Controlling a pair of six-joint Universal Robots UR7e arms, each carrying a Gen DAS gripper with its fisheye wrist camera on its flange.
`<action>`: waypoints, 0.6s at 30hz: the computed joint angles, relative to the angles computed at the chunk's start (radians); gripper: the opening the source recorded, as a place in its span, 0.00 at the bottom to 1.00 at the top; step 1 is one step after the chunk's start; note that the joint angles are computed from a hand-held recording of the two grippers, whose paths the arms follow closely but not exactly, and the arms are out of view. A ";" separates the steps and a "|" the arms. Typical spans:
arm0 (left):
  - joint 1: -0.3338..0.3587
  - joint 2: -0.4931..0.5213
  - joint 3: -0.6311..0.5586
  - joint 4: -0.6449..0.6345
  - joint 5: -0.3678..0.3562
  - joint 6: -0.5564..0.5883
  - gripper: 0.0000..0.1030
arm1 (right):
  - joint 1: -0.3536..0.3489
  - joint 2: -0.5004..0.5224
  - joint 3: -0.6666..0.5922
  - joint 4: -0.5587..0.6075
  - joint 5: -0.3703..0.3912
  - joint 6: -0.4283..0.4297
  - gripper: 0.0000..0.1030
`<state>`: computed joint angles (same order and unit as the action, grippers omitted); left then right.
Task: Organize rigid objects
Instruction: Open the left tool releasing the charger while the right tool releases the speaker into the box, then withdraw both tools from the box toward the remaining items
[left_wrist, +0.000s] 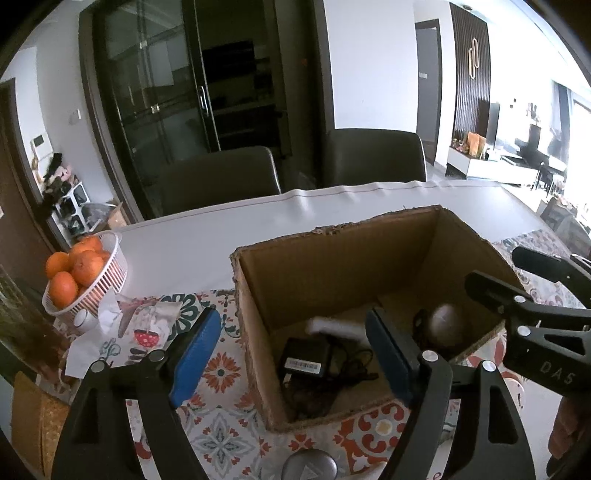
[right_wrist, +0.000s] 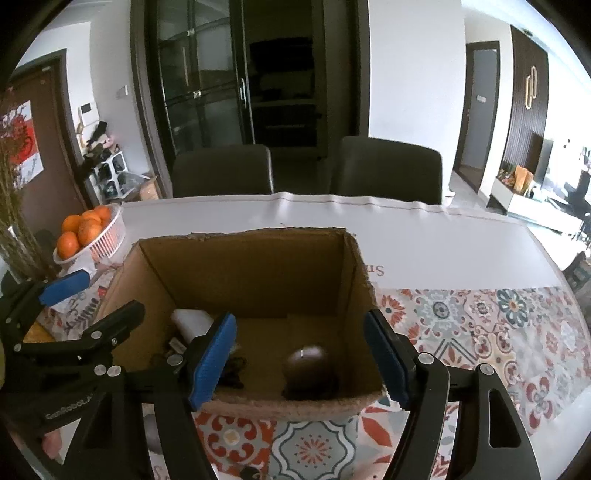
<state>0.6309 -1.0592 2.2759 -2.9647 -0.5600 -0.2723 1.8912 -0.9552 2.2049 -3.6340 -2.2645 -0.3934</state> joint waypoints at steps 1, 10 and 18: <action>-0.003 -0.004 0.004 0.004 0.001 -0.007 0.78 | 0.004 0.001 0.004 -0.013 -0.007 -0.003 0.70; -0.058 -0.055 0.047 0.036 0.006 -0.057 0.78 | 0.041 -0.029 0.052 -0.066 -0.031 -0.003 0.70; -0.116 -0.102 0.086 0.079 0.011 -0.116 0.78 | 0.070 -0.066 0.099 -0.100 -0.044 0.012 0.70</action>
<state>0.5144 -1.1611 2.3614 -2.8857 -0.5494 -0.3880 1.9616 -1.0211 2.3035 -3.7340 -2.3083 -0.3811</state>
